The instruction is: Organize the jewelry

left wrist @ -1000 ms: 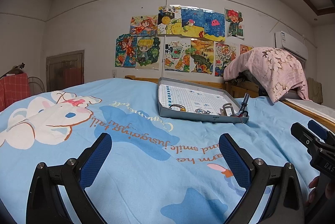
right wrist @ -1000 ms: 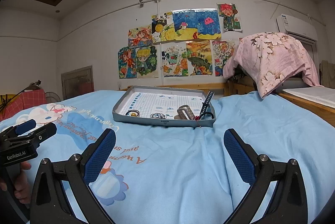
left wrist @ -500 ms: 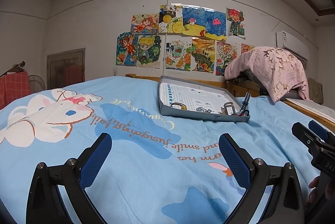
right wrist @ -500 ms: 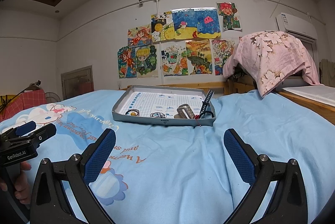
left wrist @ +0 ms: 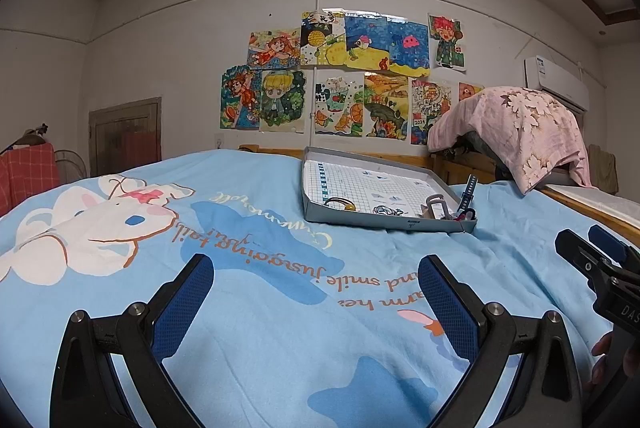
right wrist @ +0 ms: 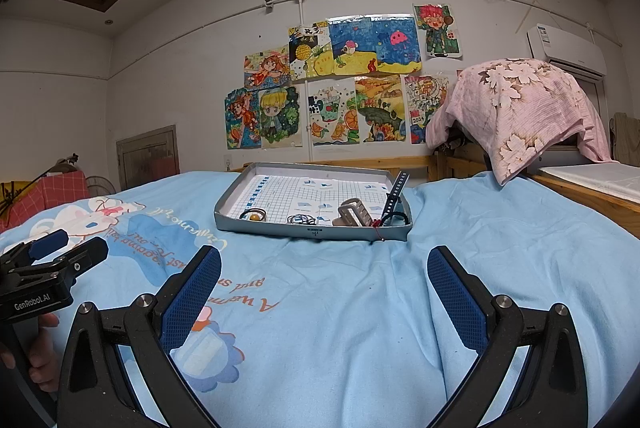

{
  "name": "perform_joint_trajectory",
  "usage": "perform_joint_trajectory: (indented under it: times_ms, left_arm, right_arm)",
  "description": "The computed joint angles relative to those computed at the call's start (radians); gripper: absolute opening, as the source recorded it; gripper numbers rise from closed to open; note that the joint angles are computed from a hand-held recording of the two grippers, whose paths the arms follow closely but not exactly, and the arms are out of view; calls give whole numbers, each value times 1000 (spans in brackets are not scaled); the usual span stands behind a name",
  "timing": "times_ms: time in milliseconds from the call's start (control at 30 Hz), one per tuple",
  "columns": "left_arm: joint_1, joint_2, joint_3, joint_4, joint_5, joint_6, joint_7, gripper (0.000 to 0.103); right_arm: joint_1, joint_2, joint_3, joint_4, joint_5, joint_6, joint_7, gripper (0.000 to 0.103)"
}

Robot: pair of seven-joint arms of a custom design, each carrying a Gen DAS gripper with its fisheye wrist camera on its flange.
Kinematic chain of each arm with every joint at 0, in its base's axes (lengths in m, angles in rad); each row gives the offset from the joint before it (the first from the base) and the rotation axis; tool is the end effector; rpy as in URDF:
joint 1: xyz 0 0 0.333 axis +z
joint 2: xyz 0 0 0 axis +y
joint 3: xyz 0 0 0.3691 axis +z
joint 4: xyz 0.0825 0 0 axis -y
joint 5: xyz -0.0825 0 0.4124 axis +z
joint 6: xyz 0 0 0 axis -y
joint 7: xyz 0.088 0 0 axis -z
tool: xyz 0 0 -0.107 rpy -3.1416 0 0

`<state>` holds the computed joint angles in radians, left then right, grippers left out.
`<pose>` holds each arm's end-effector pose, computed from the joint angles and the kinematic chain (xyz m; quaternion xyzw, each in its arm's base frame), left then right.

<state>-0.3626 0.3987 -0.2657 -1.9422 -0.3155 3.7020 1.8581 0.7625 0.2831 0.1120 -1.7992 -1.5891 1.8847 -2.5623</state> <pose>0.5976 -0.3483 0.4762 -0.4293 0.6565 -0.5352 0.3136 0.5019 0.4722 0.4772 -0.3861 0.6584 -0.5238 0.3782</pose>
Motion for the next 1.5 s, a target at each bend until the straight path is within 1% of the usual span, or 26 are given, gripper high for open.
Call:
perform_joint_trajectory:
  times_ms: [1300,1500]
  left_arm:
    - [0,0,1,-2,5,6,7,103]
    - [9,1,-1,2,18,-8,1,103]
  right_arm:
    - [5,10,-5,8,4,-1,3,101]
    - [5,10,-5,9,4,-1,2,101]
